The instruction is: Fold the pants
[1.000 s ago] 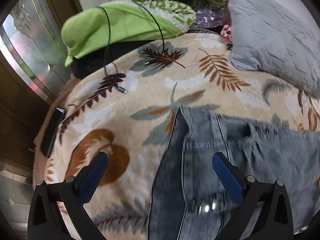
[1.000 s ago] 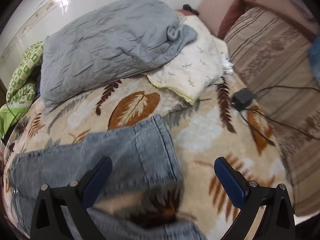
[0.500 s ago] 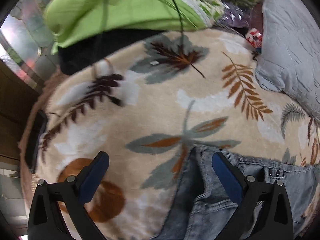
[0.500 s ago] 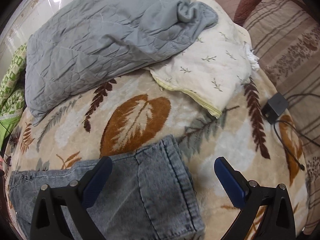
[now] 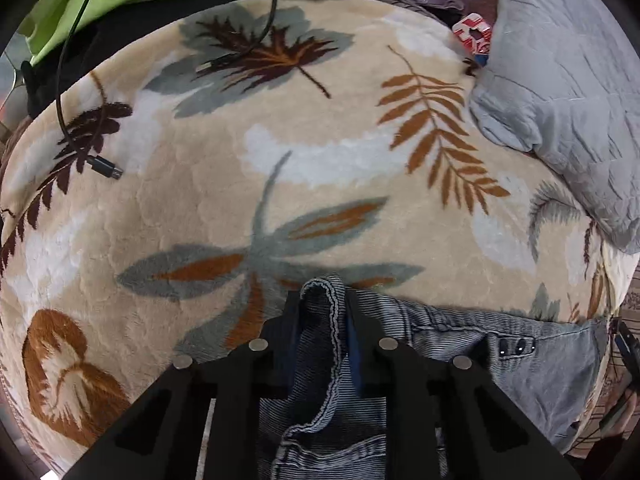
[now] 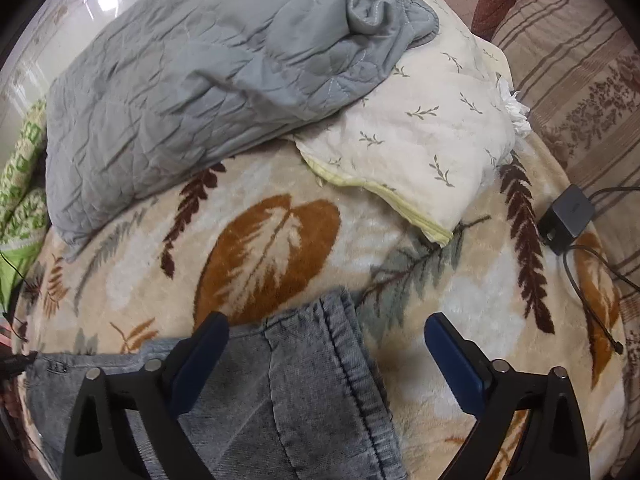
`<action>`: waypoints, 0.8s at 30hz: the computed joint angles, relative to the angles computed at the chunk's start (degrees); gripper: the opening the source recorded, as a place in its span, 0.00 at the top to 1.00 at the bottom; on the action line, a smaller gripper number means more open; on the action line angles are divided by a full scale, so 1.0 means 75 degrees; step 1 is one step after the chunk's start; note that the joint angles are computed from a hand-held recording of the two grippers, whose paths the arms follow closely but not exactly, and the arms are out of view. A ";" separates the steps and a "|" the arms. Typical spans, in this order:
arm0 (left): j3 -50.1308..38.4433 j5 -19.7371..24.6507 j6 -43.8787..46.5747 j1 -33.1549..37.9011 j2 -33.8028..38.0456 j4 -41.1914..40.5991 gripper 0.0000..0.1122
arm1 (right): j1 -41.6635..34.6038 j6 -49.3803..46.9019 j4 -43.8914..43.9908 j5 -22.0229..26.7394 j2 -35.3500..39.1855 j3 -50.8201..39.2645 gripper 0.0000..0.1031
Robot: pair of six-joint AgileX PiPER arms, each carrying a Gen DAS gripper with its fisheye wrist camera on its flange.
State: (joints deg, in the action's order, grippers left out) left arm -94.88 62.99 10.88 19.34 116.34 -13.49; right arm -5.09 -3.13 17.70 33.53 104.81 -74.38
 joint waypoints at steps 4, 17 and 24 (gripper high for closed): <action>0.0011 -0.0130 -0.0139 -0.0160 0.0060 0.0155 0.74 | -0.0097 -0.0296 0.0310 0.0307 0.0367 -0.0393 0.14; 0.0864 -0.0954 0.0167 -0.0326 -0.0653 0.0084 0.89 | 0.0402 0.0608 -0.0937 0.0915 0.1744 -0.1607 0.29; 0.1386 -0.0891 0.0937 0.0204 -0.1826 -0.0967 0.90 | 0.0146 0.0268 -0.0701 0.0012 0.0330 -0.0261 0.80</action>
State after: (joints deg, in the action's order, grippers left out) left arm -84.49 56.30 17.91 20.87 102.64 -20.75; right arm -4.00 -1.12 12.44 33.62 107.28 -76.33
